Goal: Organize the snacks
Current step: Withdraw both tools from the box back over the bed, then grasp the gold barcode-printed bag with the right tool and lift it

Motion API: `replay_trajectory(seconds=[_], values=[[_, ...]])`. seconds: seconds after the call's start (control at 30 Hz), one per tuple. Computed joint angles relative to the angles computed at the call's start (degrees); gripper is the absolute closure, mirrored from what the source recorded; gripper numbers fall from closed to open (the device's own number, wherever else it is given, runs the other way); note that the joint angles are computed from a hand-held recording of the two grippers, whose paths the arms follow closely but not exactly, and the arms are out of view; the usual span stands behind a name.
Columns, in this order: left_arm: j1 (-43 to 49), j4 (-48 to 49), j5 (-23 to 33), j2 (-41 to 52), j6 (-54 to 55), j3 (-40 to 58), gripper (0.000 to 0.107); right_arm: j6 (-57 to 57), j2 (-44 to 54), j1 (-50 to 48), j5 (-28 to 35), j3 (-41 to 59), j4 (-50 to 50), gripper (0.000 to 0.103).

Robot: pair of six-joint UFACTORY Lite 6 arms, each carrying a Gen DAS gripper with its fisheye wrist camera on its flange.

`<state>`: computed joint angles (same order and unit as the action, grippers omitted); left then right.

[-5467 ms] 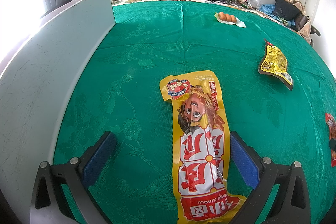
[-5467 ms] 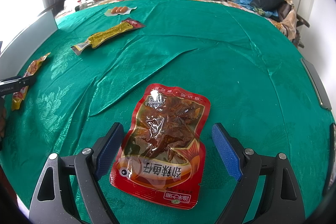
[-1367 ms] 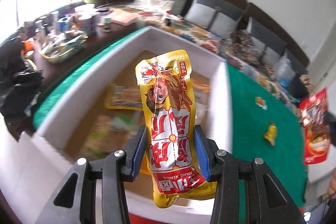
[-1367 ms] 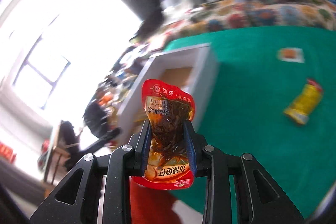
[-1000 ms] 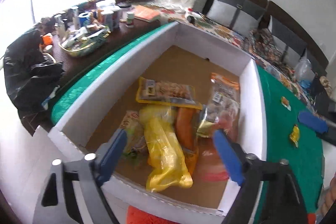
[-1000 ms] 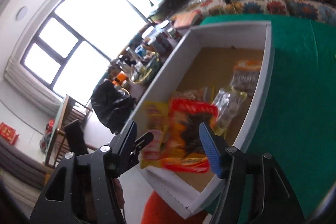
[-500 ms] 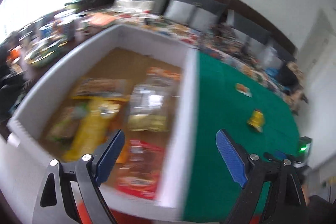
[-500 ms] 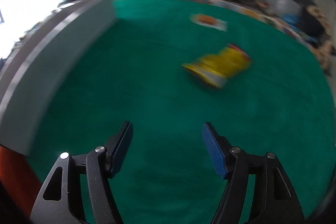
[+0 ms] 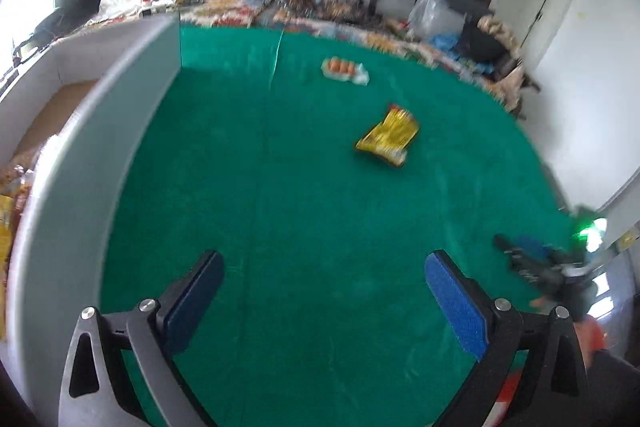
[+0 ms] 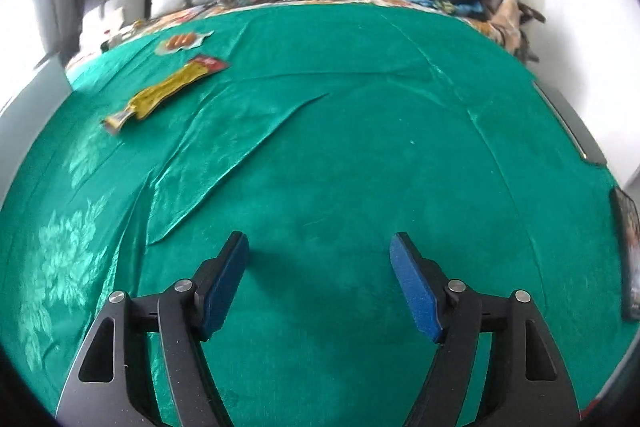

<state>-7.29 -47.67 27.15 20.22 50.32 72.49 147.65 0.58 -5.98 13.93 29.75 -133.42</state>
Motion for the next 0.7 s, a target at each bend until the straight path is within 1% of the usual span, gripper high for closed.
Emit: replay_trajectory(seconds=[0.03, 0.1, 0.17, 0.2, 0.3, 0.33, 0.4, 0.43, 0.5, 0.6, 0.7], values=[[-1.66, 2.06, -2.85, 2.66, -2.23, 0.95, 0.007, -1.17, 0.34, 0.12, -0.14, 0.44, 0.83, 0.024], [-3.51, 4.58, -6.66, 7.21, -4.07, 2.89, 0.007, -5.13, 1.86, 1.98, 0.86, 1.85, 6.01, 0.024], [-4.89, 9.44, -9.82, 11.86, -7.2, 5.58, 0.008, -5.99, 3.19, 2.63, 1.02, 3.34, 7.7, 0.024], [-6.06, 14.96, -11.11, 15.03, -11.82, 8.23, 0.008, -4.89, 2.93, 3.14, 1.62, 2.5, 7.06, 0.024], [-7.38, 24.12, -13.07, 20.27, -19.03, 12.57, 0.008, -4.77, 2.78, 3.56, 1.9, 2.2, 7.3, 0.024], [-7.36, 24.63, -13.37, 21.51, -19.25, 13.55, 0.006, -4.91, 2.82, 3.56, 1.88, 2.3, 7.44, 0.024], [-7.0, 21.11, -14.29, 23.02, -17.18, 15.21, 0.007, -4.83, 2.75, 3.53, 1.89, 2.22, 7.35, 0.024], [-6.94, 21.88, -14.62, 23.41, -18.21, 15.61, 0.006, -4.56, 2.64, 3.48, 1.89, 2.06, 7.03, 0.024], [-6.47, 19.73, -15.27, 23.86, -16.24, 15.87, 0.004, -4.41, 2.58, 3.41, 1.88, 1.99, 6.83, 0.024], [-6.56, 17.34, -16.01, 24.08, -13.99, 15.75, 0.004, -4.59, 1.85, 3.67, 2.05, 1.25, 7.24, 0.024], [-6.81, 17.72, -16.46, 24.3, -14.69, 15.87, 0.004, -3.97, 1.43, 3.32, 2.02, 0.7, 6.42, 0.024]])
